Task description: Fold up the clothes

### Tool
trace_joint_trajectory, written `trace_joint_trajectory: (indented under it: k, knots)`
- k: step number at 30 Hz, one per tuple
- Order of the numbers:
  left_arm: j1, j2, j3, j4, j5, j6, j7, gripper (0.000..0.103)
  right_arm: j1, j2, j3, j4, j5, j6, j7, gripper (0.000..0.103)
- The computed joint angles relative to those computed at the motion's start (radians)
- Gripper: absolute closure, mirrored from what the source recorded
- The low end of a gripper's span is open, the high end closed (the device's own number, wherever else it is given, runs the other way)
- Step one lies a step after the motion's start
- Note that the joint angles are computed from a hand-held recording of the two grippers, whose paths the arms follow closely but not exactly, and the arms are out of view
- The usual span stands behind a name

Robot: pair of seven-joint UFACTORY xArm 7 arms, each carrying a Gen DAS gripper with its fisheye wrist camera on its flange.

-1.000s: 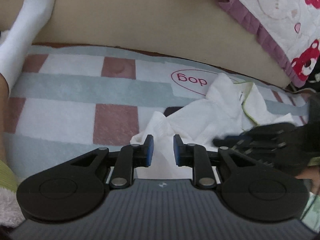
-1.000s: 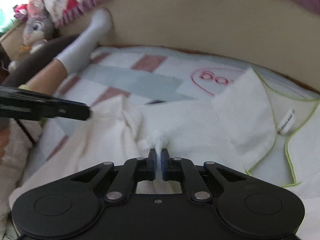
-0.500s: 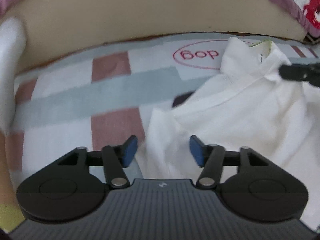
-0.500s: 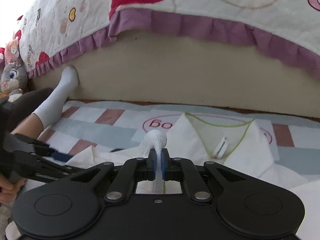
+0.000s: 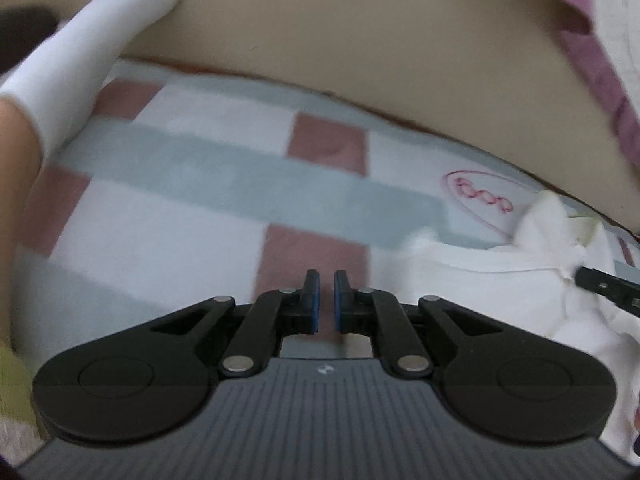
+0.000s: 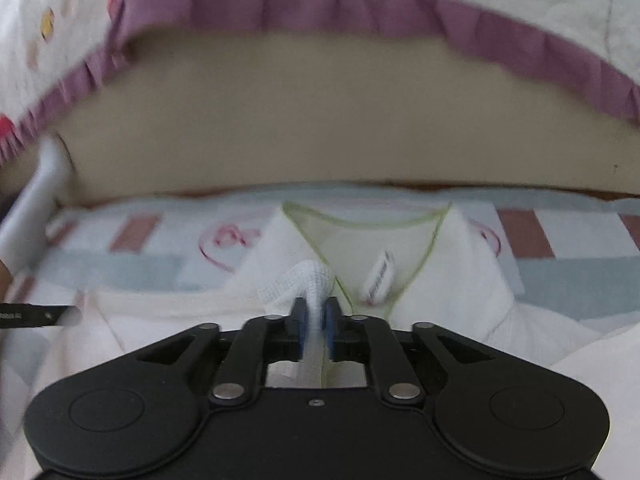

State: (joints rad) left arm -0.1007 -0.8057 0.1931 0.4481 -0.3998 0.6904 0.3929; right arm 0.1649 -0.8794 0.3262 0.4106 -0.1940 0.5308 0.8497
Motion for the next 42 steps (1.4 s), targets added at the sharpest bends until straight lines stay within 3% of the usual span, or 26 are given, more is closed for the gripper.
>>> trace_joint_trajectory:
  k: [4,6,8,12,14,17,19,20,21,22,23,27,30,34,36,38,40,42]
  knots:
    - [-0.090,-0.081,0.056,-0.006,-0.057,0.008,0.133,0.091,0.008,-0.163,-0.031,-0.040,0.033,0.100,0.036,0.068]
    - [-0.141,-0.121,0.065,-0.004,-0.065,0.031,0.220,0.082,0.015,-0.281,-0.055,-0.068,0.057,0.182,0.051,0.068]
    - [-0.175,-0.145,0.065,-0.012,-0.083,0.052,0.270,0.061,0.035,-0.427,-0.096,-0.109,0.087,0.279,0.044,0.068]
    - [-0.202,-0.115,0.028,-0.015,-0.103,0.089,0.301,0.055,0.058,-0.711,-0.127,-0.170,0.121,0.505,-0.006,0.068]
    - [-0.189,-0.086,-0.014,-0.018,-0.081,0.102,0.294,0.044,0.067,-0.858,-0.117,-0.202,0.132,0.604,-0.031,0.068]
    - [-0.168,-0.128,-0.060,-0.077,-0.048,0.060,0.304,0.037,0.053,-0.990,-0.139,-0.241,0.124,0.699,-0.101,0.062]
    - [-0.162,-0.169,-0.089,-0.104,-0.009,0.055,0.309,0.037,0.001,-1.008,-0.166,-0.257,0.095,0.715,-0.149,0.062]
    - [-0.163,-0.192,-0.103,-0.116,0.012,0.056,0.309,0.045,-0.039,-1.016,-0.187,-0.265,0.087,0.716,-0.153,0.062]
    - [-0.171,-0.207,-0.107,-0.118,0.025,0.066,0.309,0.058,-0.078,-1.043,-0.220,-0.278,0.084,0.717,-0.150,0.062]
    - [-0.182,-0.220,-0.103,-0.113,0.030,0.087,0.306,0.099,-0.115,-1.076,-0.258,-0.293,0.081,0.713,-0.151,0.062]
    - [-0.186,-0.232,-0.110,-0.111,0.035,0.087,0.298,0.101,-0.151,-1.103,-0.294,-0.305,0.078,0.706,-0.156,0.062]
    - [-0.169,-0.276,-0.179,-0.125,0.078,-0.024,0.216,0.101,-0.230,-1.119,-0.330,-0.309,0.072,0.713,-0.225,0.062]
    - [-0.103,-0.233,-0.221,-0.092,0.115,-0.086,0.075,0.101,-0.272,-1.116,-0.356,-0.308,0.074,0.700,-0.267,0.062]
    - [-0.111,-0.143,-0.221,-0.009,0.153,-0.024,-0.034,0.100,-0.325,-1.108,-0.400,-0.315,0.080,0.674,-0.313,0.060]
    - [-0.139,-0.137,-0.241,0.012,0.176,0.000,-0.057,0.090,-0.353,-1.095,-0.429,-0.318,0.087,0.671,-0.333,0.059]
    - [-0.161,-0.124,-0.275,0.041,0.205,0.029,-0.085,0.060,-0.378,-1.096,-0.444,-0.325,0.095,0.673,-0.354,0.057]
    - [-0.193,-0.098,-0.300,0.087,0.219,0.074,-0.111,0.056,-0.401,-1.096,-0.459,-0.334,0.103,0.669,-0.372,0.055]
    - [-0.267,-0.038,-0.276,0.175,0.161,0.151,-0.127,0.054,-0.422,-1.105,-0.486,-0.346,0.116,0.660,-0.392,0.055]
